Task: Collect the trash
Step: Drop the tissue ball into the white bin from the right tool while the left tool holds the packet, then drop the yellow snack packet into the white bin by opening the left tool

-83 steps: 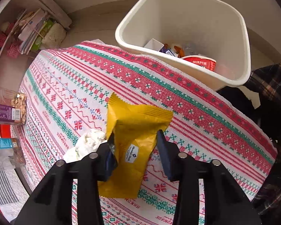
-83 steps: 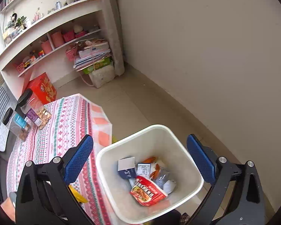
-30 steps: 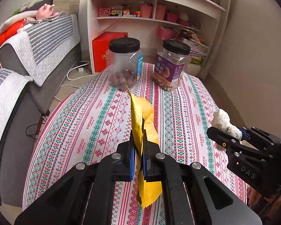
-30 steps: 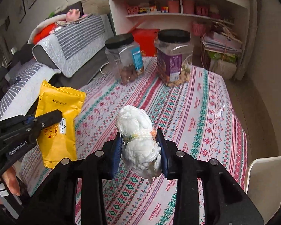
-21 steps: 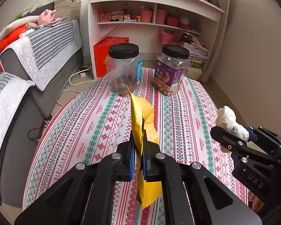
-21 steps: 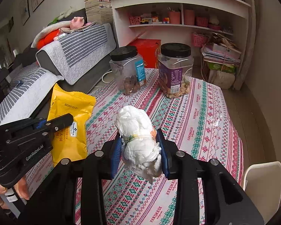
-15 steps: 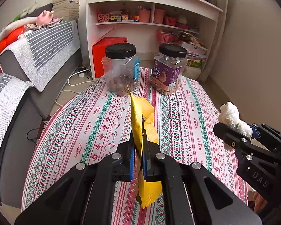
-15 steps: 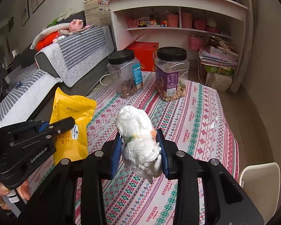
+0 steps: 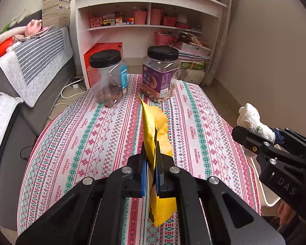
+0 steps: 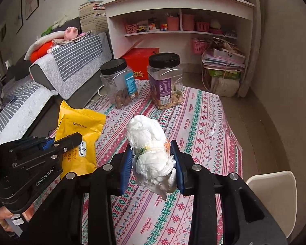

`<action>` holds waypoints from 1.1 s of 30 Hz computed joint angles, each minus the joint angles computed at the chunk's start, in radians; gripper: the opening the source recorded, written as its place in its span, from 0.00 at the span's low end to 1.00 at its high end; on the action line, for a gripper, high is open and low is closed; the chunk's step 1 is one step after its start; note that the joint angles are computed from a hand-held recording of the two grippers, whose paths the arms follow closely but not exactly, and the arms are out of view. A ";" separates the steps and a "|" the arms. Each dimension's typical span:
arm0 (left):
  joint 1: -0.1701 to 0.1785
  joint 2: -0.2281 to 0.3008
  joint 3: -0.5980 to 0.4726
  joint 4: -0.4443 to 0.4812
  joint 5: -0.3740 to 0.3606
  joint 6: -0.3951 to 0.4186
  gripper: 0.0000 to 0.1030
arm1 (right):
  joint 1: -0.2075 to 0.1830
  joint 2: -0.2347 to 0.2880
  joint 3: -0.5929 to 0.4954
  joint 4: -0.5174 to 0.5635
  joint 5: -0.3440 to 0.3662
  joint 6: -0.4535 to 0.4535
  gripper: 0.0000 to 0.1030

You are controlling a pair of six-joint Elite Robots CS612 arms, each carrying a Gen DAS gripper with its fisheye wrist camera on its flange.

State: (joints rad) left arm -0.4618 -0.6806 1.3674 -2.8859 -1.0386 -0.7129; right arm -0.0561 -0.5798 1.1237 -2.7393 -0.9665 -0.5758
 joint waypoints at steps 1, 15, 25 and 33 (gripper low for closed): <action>-0.002 0.004 -0.007 0.002 -0.001 0.005 0.06 | -0.003 0.001 -0.002 -0.005 -0.003 0.006 0.33; -0.028 0.046 -0.096 0.018 -0.025 0.068 0.06 | -0.055 0.030 -0.055 -0.057 -0.124 0.129 0.33; -0.046 0.086 -0.177 0.056 -0.061 0.106 0.06 | -0.103 0.066 -0.127 -0.042 -0.284 0.294 0.68; -0.066 0.151 -0.324 0.098 -0.139 0.172 0.06 | -0.156 0.059 -0.116 -0.127 -0.337 0.469 0.92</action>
State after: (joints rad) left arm -0.5275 -0.5299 1.0429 -2.7883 -1.1773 -0.5412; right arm -0.2119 -0.5207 1.0082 -2.8661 -1.3039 -0.1072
